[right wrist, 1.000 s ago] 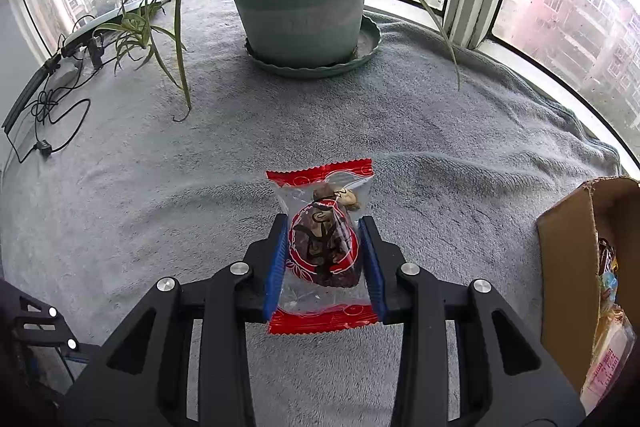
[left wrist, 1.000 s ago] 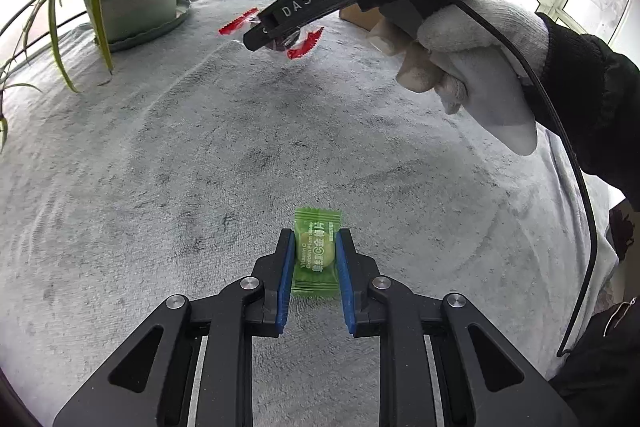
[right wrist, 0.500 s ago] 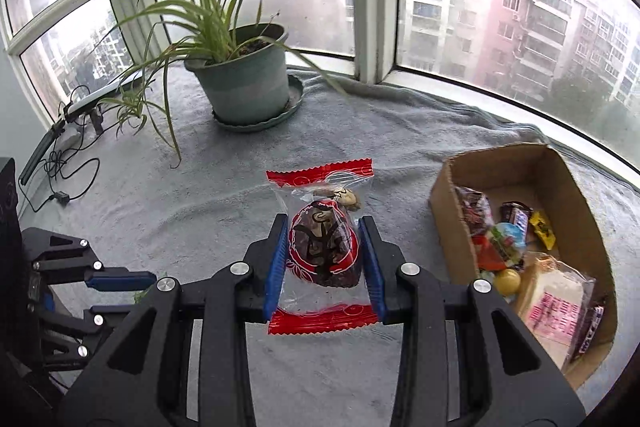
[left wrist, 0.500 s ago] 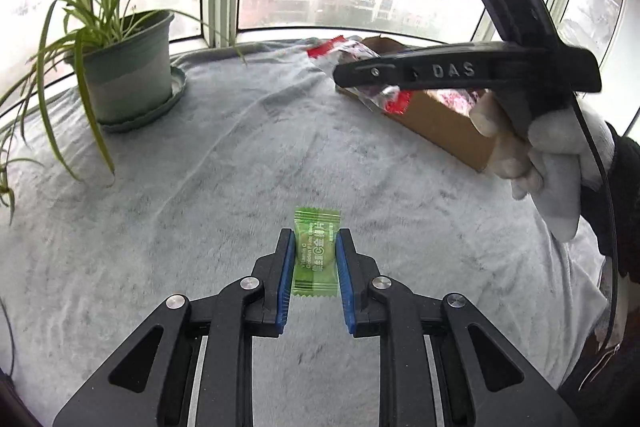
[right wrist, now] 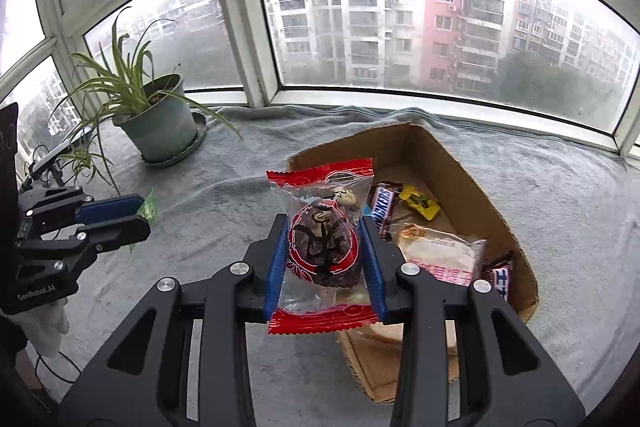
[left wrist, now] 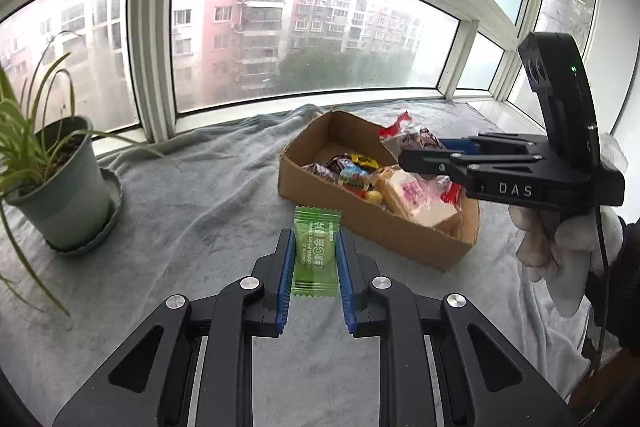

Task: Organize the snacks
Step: 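Lift and carry the green candy and red-wrapped candy over the box, then open both grippers to drop the candies into the box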

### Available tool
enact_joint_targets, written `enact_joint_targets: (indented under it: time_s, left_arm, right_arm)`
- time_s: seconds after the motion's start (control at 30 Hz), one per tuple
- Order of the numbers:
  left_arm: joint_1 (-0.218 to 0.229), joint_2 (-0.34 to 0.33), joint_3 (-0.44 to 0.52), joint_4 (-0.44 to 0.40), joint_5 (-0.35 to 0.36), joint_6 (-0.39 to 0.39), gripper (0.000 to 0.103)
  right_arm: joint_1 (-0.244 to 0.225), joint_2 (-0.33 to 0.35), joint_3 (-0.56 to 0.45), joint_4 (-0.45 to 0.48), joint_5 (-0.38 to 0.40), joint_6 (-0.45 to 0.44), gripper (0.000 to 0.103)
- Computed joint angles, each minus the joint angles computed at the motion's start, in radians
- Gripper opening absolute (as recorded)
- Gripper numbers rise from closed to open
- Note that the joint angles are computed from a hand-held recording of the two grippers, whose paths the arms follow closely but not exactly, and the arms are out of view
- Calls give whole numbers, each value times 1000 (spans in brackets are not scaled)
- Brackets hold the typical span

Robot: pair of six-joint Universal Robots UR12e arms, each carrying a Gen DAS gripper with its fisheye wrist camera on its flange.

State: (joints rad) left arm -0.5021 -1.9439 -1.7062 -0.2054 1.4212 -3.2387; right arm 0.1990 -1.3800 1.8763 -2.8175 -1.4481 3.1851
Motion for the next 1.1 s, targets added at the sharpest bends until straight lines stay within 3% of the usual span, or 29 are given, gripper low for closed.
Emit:
enact_joint_targets:
  time_s: [0.4,0.67,0.73,0.8,0.83,1.1]
  left_arm:
    - [-46,-130,208,-55,-10,70,19]
    - [-67,-181,289,-92,-14,77,19]
    - [-71,-189,301,-98,-14,79,20]
    - [-74,-194,311,-97,-7,74,21]
    - [-75,-196,315,-98,0,69,21]
    - [-81,-196,320,-91,20,62,25]
  right_arm:
    - [-52,-17,33,-14,-49,24,36]
    - [-64,-17,41,-24,-60,35,37]
    - [-64,-17,43,-28,-62,34,41]
    - [-62,-17,45,-38,-73,30,57]
    - [-61,-18,47,-44,-79,30,59]
    - [-65,-31,61,-60,-80,46,60]
